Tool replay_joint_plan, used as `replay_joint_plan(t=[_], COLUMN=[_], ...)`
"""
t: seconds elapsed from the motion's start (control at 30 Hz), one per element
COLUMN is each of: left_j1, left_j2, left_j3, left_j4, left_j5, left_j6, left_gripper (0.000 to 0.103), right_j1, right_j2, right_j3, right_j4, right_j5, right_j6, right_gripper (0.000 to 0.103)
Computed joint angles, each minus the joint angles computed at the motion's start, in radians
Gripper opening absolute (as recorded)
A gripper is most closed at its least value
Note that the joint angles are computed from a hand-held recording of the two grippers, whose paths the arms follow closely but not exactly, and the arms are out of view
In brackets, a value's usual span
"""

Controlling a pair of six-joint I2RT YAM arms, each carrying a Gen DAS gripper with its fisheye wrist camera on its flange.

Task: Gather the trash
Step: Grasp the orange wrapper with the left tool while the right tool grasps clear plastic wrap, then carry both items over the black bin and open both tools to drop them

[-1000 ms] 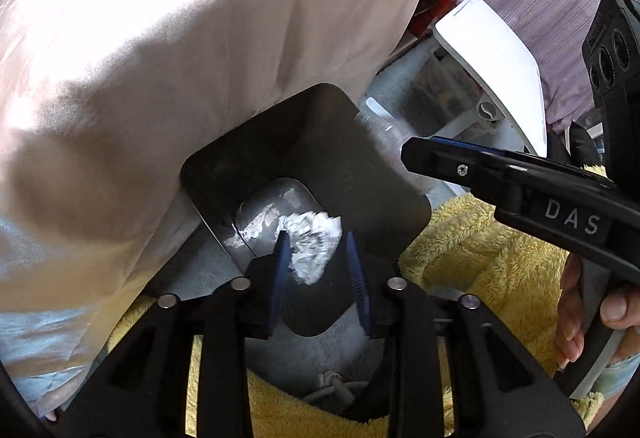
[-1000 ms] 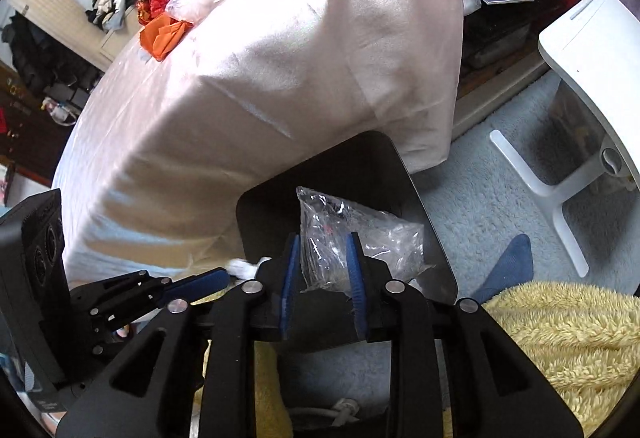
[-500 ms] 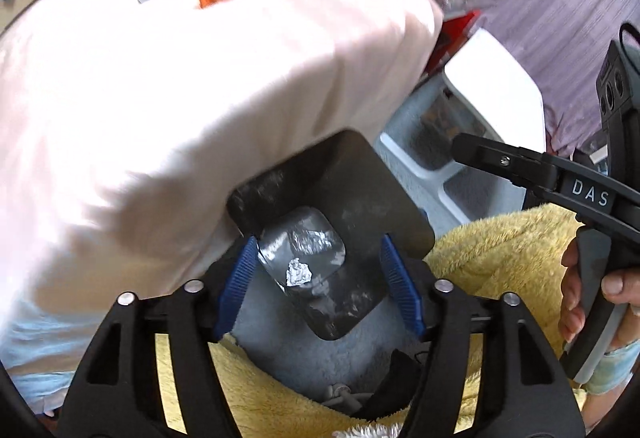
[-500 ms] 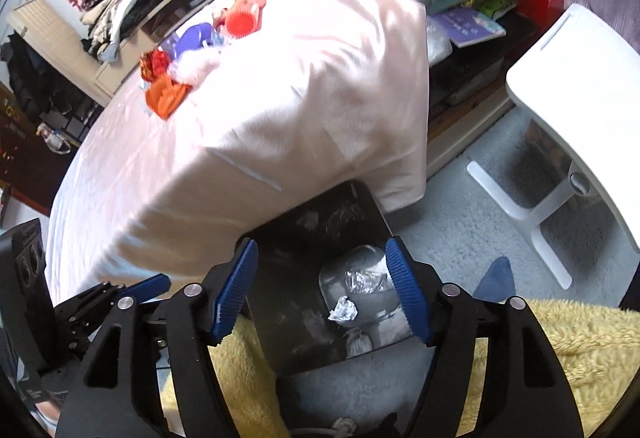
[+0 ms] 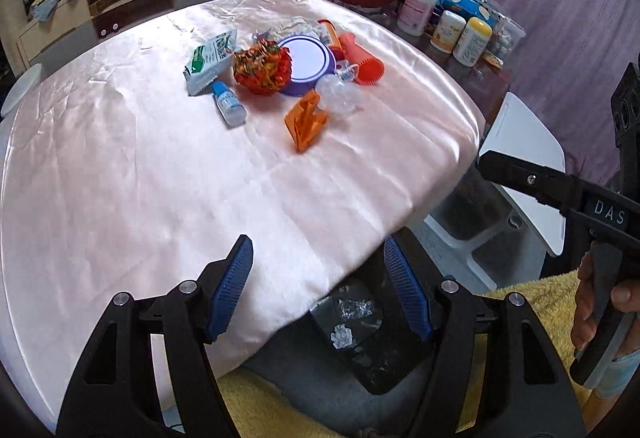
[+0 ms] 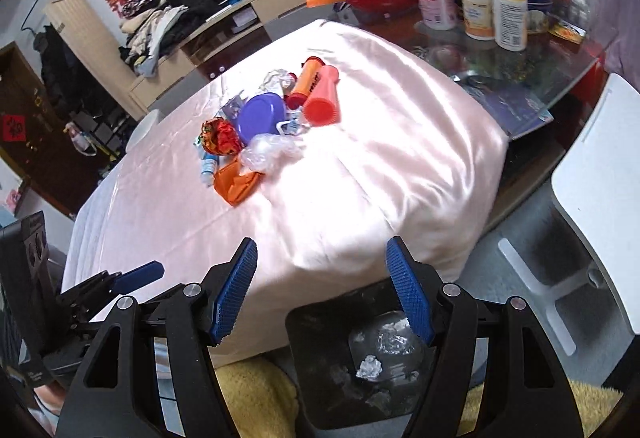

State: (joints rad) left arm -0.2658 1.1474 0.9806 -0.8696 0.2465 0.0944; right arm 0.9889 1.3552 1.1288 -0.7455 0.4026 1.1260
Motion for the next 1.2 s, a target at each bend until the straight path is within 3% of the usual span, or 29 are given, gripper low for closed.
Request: replay_joint_plan(t=[0.1,0.27,0.33,0.6,0.7,0.77,0.87,1.0,1.2], left_j1=[0.019,0.02,0.018,0.005,-0.003,-0.004,-0.009,-0.022,-0.03], left_j2=[0.072,0.184,0.223,0.324,0.365,0.396,0.427,0.442,0.393], left_j3=[0.04,0.104,0.126,0.194,0.22,0.242,0.265,0.283,0.267], left_j4=[0.032,0.067,0.073,0.092,0.105,0.108,0.113,0.116,0.106], left_j5=[0.012,0.028,0.033,0.055,0.053,0.059,0.069,0.072,0.057], left_j6=[0.013,0.029,0.04,0.043,0.04,0.037,0.036,0.041,0.041], left_gripper=[0.063,0.049,0.041,0.038,0.037,0.032,0.022,0.009,0.006], right_j1=[-0.064,-0.141,-0.166,-0.23,-0.249,-0.259,-0.273,-0.287,-0.257], right_j2=[0.074,0.179,0.213,0.325,0.362,0.372,0.379,0.349,0.297], right_j3=[0.043,0.11,0.14,0.227,0.259,0.265,0.269,0.234,0.223], right_j4=[0.075,0.158,0.173,0.205,0.195,0.193,0.181,0.191,0.153], right_j5=[-0.081,-0.186,-0.215,-0.306,-0.322,-0.325,-0.319,-0.318,-0.274], right_j6=[-0.083,-0.158,-0.184,-0.239,-0.255,-0.263,-0.281,-0.279,-0.276], right_gripper=[0.064,0.044,0.042,0.037,0.029,0.017,0.01,0.006,0.005])
